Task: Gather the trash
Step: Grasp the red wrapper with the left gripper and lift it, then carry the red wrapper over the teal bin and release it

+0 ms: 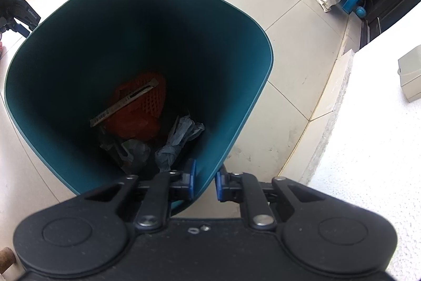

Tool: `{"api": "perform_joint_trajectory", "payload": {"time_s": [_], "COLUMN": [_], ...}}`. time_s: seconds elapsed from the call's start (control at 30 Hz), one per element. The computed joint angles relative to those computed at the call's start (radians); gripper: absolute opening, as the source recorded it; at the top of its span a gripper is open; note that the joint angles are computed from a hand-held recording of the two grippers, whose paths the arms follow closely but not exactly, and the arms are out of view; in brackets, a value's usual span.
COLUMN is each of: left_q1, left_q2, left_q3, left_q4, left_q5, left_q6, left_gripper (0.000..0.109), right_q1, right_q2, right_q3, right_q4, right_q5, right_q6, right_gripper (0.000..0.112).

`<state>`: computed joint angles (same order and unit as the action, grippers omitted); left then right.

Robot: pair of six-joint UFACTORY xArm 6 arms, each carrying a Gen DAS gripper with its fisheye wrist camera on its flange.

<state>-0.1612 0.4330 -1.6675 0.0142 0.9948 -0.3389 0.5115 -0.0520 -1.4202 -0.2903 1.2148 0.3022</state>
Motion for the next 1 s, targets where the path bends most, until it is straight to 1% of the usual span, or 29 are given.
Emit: {"api": "perform_joint_trajectory", "payload": {"time_s": [0.17,0.27,0.4,0.53,0.6,0.67,0.77,0.9,1.0], "left_q1": [-0.024,-0.042,-0.083,-0.131,-0.164,-0.200,-0.244,-0.295,-0.335], "left_q2": [-0.058,-0.088,-0.154,-0.190,-0.202,-0.203,-0.194,-0.165,-0.111], "left_q3": [-0.019,-0.042,-0.062,-0.091,-0.107,-0.133,-0.188,-0.288,-0.400], "left_q4": [-0.010,-0.030,-0.030,-0.029,0.000,0.035,0.042,0.009,-0.019], "left_q5": [0.048,0.092,0.134,0.162,0.172,0.194,0.220,0.251,0.297], "left_q6": [0.043,0.075,0.123,0.158,0.167,0.178,0.208,0.247,0.277], "left_gripper": [0.042,0.042,0.042,0.042,0.042,0.042,0.042,0.042,0.042], "right_q1": [-0.011,-0.017,-0.016,-0.010,-0.010,-0.011,-0.015,-0.022,-0.025], "right_q2": [-0.015,-0.025,-0.024,-0.040,-0.045,-0.051,-0.059,-0.064,-0.067], "right_q3": [0.025,0.035,0.034,0.051,0.056,0.062,0.070,0.076,0.082], "right_q4": [0.015,0.023,0.019,0.008,0.008,0.010,0.018,0.027,0.031], "right_q5": [-0.030,-0.044,-0.046,-0.053,-0.056,-0.060,-0.069,-0.079,-0.085], "right_q6": [0.006,0.002,0.001,0.013,0.016,0.017,0.016,0.007,0.003], "right_gripper": [0.014,0.014,0.014,0.014,0.013,0.014,0.014,0.014,0.014]}}
